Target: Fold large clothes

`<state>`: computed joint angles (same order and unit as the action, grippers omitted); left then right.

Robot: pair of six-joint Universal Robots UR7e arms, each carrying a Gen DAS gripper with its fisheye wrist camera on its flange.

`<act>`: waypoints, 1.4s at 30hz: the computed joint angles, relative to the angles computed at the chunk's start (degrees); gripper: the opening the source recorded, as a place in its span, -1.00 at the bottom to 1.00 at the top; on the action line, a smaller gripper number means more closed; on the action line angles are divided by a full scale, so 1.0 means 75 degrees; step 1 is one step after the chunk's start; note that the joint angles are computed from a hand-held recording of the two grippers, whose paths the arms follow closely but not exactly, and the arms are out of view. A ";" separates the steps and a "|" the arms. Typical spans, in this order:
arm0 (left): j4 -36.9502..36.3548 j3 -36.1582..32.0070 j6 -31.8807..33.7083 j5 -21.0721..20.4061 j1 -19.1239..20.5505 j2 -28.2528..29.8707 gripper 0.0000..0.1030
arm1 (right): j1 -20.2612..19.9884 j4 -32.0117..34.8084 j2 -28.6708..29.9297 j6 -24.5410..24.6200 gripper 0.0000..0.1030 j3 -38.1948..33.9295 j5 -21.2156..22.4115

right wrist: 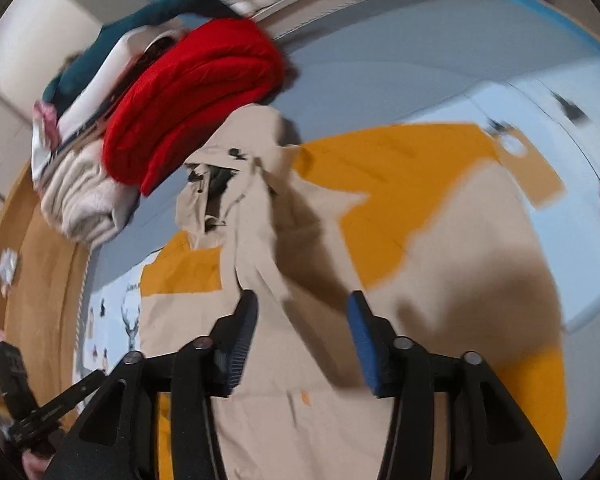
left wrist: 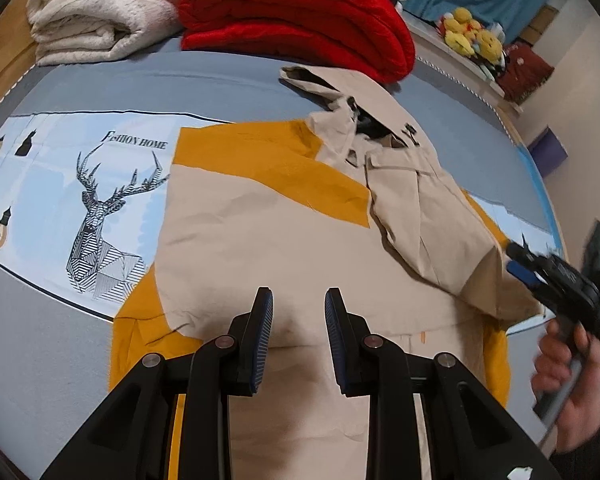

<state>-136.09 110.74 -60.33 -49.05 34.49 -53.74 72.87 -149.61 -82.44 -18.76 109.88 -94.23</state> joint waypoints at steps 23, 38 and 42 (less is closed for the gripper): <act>-0.0274 0.0838 -0.0851 0.0308 0.0234 -0.1441 -0.53 | 0.2475 -0.0494 0.0997 -0.0747 -0.30 0.0563 0.0123; -0.0524 0.1122 -0.1159 -0.0212 0.0886 -0.1065 -0.57 | -0.0746 0.0015 -0.1390 0.0888 -0.07 0.1633 -0.0235; -0.0868 0.1107 -0.1033 -0.0394 0.1123 -0.0825 -0.58 | -0.1306 0.0203 -0.0958 0.1622 -0.07 0.1182 0.0141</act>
<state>-142.60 119.04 -68.08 -52.01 42.91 -59.92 63.07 -148.08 -89.63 -6.59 118.75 -93.18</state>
